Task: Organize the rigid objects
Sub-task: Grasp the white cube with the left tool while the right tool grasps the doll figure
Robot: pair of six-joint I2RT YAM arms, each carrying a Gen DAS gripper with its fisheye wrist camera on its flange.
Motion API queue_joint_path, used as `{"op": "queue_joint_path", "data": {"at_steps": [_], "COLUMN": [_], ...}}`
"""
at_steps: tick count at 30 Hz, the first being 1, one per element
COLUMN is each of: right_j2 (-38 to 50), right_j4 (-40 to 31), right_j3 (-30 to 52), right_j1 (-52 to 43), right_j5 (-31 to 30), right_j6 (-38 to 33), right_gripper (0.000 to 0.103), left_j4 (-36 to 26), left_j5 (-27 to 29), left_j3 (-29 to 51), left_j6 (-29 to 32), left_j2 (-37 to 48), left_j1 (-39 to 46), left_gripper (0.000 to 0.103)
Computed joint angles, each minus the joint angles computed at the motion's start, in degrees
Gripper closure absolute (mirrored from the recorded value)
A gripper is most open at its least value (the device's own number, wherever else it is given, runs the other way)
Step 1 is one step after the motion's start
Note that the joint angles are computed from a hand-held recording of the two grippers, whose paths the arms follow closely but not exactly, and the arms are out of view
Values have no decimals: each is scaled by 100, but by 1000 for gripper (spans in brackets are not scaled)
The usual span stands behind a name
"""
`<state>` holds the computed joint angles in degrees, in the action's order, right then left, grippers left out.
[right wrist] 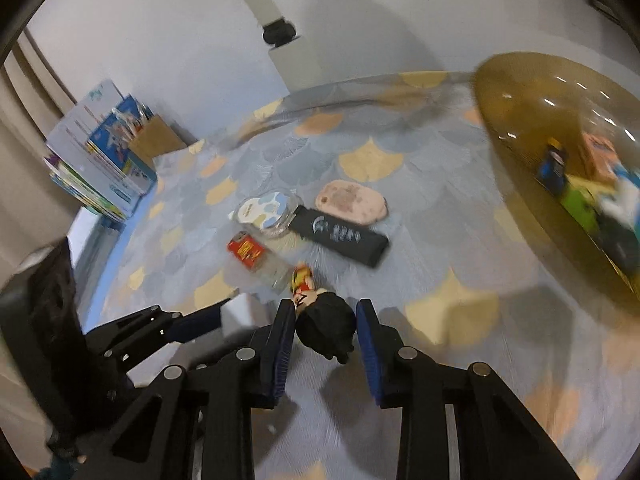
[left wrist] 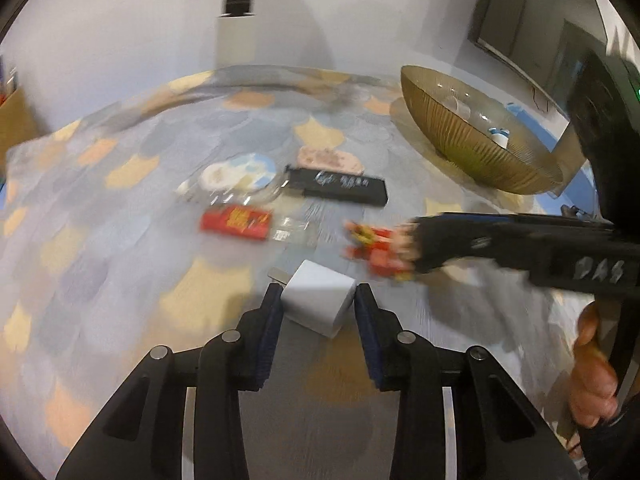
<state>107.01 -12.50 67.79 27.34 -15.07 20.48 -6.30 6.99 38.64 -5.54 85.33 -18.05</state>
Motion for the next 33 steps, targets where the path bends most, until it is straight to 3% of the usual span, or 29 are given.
{"op": "queue_joint_path", "data": {"at_steps": [2, 6, 14, 16, 18, 20, 24, 26, 28, 29, 30, 33], "right_j2": [-492, -1124, -2469, -2654, -2813, -2924, -2841, -2377, -1871, -1752, -1640, -1329], "right_j4": [224, 827, 691, 470, 259, 125, -6, -304, -531, -510, -460, -355], "right_j3": [-614, -1764, -2962, -2982, -2976, -2953, -2730, -2340, -1958, -1891, -1839, -1673], "right_j1": [-48, -294, 308, 591, 819, 969, 985, 984, 1173, 1251, 1308, 1361], "right_j5": [-83, -895, -111, 70, 452, 835, 1129, 1078, 1496, 1687, 1821, 1864], "right_j6": [169, 738, 996, 882, 783, 663, 211, -231, -515, -613, -712, -825], "right_gripper": [73, 73, 73, 73, 64, 40, 39, 39, 39, 39, 39, 39], "left_j4": [-229, -419, -821, -858, -903, -959, -934, -872, -779, -732, -707, -566], "left_j5": [10, 153, 97, 80, 39, -9, -19, 21, 36, 44, 34, 37], "left_j3": [-262, -985, -1525, -1552, -1591, -1636, -1719, -1720, -1708, -1681, -1617, -1477], "left_j6": [-138, -298, -477, -511, -520, -518, -513, -530, -546, -566, -608, -600], "left_j2": [-366, -1370, -2552, -2615, -2694, -2784, -2863, -2792, -2685, -2580, -2408, -1970], "left_j1": [101, 180, 28, -8, -71, -138, -168, -126, -82, -39, 21, 110], "left_gripper": [70, 70, 70, 70, 70, 70, 70, 70, 69, 57, 52, 53]}}
